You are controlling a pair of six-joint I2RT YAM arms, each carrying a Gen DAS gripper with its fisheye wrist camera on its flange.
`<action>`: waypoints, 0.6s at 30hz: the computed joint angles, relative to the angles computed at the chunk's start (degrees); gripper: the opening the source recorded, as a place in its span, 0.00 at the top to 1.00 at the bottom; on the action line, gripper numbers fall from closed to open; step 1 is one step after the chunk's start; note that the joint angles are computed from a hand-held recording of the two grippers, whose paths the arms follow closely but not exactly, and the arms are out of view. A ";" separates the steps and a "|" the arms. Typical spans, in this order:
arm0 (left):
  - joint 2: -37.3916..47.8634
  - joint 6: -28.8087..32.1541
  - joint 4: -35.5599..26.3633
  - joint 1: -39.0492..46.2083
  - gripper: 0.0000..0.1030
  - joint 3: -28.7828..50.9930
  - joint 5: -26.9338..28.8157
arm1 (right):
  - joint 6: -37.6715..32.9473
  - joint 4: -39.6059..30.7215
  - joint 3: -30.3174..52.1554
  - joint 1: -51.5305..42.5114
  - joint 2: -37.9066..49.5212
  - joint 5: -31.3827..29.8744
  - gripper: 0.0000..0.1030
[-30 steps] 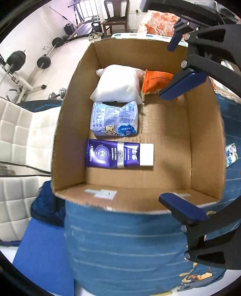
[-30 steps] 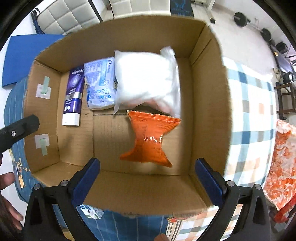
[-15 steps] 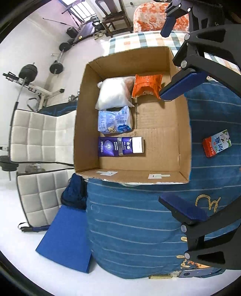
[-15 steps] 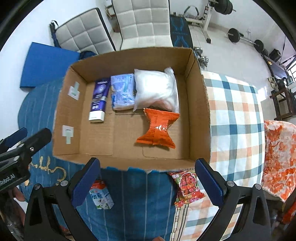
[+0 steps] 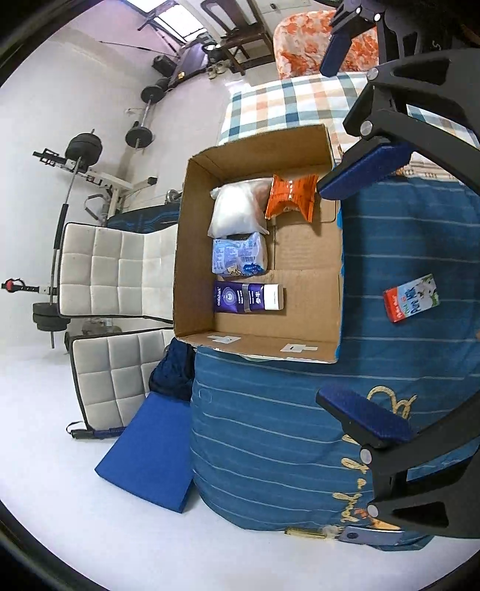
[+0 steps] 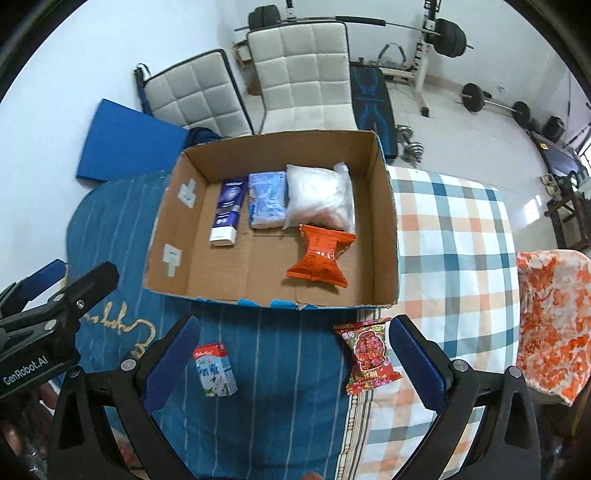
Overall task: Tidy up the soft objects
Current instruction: 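Grasp the Pure Milk carton with the left tool while the right tool grasps the red floral bag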
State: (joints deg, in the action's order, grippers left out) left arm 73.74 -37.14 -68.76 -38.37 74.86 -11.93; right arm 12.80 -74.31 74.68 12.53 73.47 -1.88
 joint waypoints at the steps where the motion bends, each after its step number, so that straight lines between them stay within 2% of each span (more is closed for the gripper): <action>1: -0.24 -1.09 -0.35 -0.65 0.00 0.20 -0.37 | -0.92 -0.20 -0.07 -0.86 -0.66 -0.43 0.00; 6: -1.96 -6.85 -0.92 -2.40 0.00 -1.48 -0.14 | -9.05 -0.49 -3.07 -11.03 -1.96 -3.03 0.00; 9: -2.62 -10.28 -1.79 -4.18 0.00 -4.31 -2.00 | -14.70 -0.92 -6.33 -18.05 0.86 -3.43 0.00; 12: -3.70 -13.21 0.00 -4.44 0.00 -9.77 -0.14 | -19.75 3.44 -13.52 -25.29 3.91 -4.30 0.00; 18: -3.99 -17.17 8.13 -3.94 0.00 -22.68 7.86 | -23.56 17.39 -25.32 -26.66 15.51 0.09 0.00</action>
